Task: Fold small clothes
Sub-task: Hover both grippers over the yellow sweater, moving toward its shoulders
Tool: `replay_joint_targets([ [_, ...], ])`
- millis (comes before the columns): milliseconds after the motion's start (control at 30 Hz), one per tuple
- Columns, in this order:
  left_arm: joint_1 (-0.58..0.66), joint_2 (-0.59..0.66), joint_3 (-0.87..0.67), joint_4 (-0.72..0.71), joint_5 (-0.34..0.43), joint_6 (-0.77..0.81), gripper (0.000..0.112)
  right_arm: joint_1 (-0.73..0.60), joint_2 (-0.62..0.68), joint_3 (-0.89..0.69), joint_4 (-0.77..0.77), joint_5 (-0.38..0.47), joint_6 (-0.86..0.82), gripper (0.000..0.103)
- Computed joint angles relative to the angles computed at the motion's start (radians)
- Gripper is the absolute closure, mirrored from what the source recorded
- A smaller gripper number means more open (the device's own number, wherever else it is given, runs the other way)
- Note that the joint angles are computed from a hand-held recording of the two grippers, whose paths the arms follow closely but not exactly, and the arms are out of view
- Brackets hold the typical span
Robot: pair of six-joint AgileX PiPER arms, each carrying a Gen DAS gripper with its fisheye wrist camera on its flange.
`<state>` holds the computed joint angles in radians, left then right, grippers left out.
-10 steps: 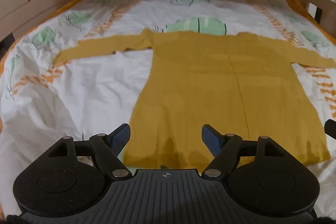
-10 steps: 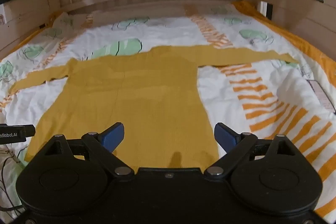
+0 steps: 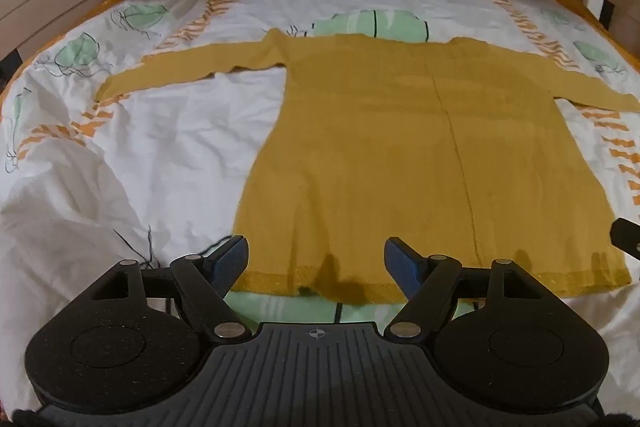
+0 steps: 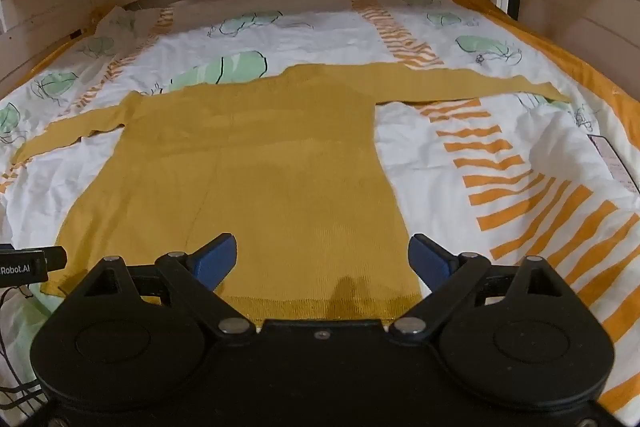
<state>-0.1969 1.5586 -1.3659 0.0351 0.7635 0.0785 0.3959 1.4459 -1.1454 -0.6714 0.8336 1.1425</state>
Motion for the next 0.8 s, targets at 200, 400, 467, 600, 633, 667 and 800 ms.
replay_joint_targets([
  [200,-0.004,0.004,-0.003,-0.027,0.024,0.019,0.038,0.123,-0.067,0.017,-0.031,0.126,0.074,0.009],
  [400,-0.002,0.01,-0.011,-0.05,0.05,0.031,0.038,0.135,-0.073,0.031,-0.025,0.123,0.076,0.009],
  [467,0.0,0.01,-0.01,-0.055,0.056,0.034,0.038,0.133,-0.072,0.031,-0.019,0.118,0.072,0.009],
  [600,0.001,0.012,-0.017,-0.059,0.068,0.036,0.038,0.135,-0.067,0.028,-0.015,0.118,0.072,0.009],
  [633,0.0,0.013,-0.018,-0.057,0.069,0.034,0.038,0.137,-0.066,0.028,-0.014,0.118,0.072,0.009],
  [667,0.0,0.015,-0.022,-0.056,0.073,0.032,0.038,0.137,-0.065,0.027,-0.012,0.117,0.071,0.009],
  [800,0.004,0.02,-0.028,-0.064,0.082,0.039,0.038,0.136,-0.063,0.025,-0.005,0.116,0.066,0.009],
])
